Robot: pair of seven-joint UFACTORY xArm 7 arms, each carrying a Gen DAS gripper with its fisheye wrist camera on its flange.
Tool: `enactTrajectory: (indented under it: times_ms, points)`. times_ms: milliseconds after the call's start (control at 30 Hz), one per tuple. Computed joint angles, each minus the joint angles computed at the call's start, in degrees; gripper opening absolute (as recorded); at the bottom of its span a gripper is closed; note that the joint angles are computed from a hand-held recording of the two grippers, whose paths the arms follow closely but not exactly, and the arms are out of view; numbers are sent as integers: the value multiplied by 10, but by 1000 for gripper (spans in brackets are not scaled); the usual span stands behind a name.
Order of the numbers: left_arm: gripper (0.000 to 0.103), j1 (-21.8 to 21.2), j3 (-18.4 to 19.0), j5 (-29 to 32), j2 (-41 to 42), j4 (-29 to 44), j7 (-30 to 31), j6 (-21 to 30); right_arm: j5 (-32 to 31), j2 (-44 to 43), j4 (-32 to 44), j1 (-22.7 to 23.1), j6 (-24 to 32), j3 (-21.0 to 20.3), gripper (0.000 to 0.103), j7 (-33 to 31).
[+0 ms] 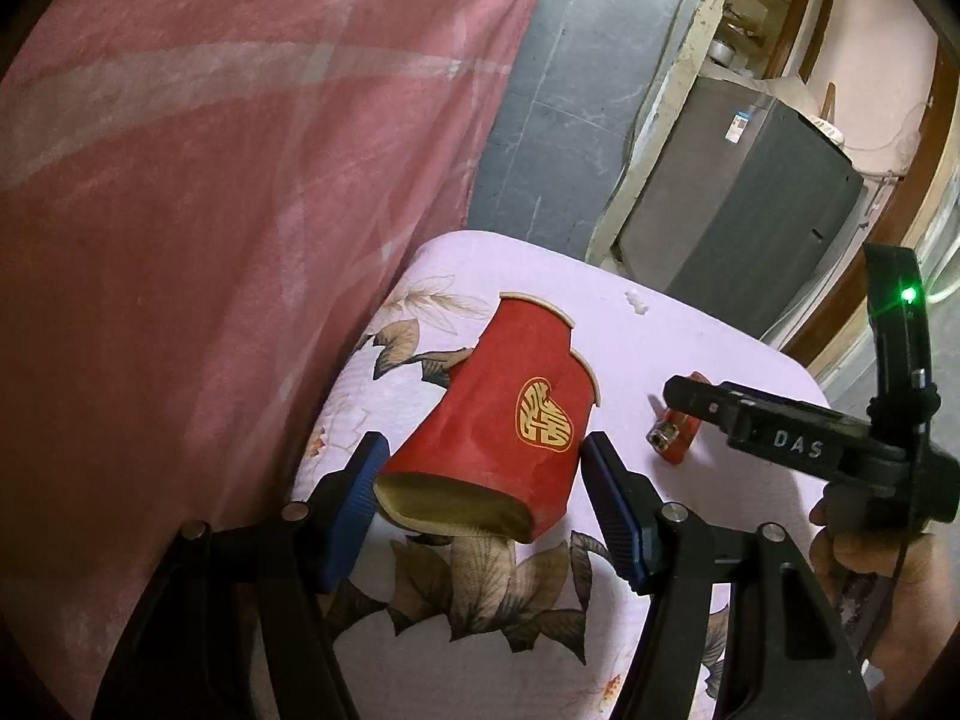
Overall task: Collect trash
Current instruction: 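Grasp the red paper cup with the left tool while the right tool approaches the red tube, then close the right tool on the red-and-clear plastic tube and lift it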
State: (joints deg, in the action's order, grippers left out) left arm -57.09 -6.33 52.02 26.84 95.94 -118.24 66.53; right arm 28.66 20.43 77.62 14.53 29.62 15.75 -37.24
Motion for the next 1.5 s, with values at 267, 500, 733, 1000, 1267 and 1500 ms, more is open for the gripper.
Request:
enactTrajectory:
  times_ms: [267,500,733,1000,1267,1500]
  points:
    - [60,-1,-3,1,-2,-3,-2,-1,27,-9,-16,-14,16,15,40,-75]
    - [59,-2,-2,2,0,1,4,-3,68,-48,-50,-19,45,6,38,-134]
    - [58,-11,1,0,13,21,21,0,130,-92,-107,-15,34,-9,38,-192]
    - [58,-23,-1,-4,6,15,-5,0,160,-135,-155,-2,33,-32,39,-209]
    - [58,-22,-6,-4,-5,2,-30,-13,235,-186,-222,20,-13,-45,53,-185]
    - [58,-25,-8,-1,-3,6,-34,-8,191,-202,-266,60,-118,-40,54,-143]
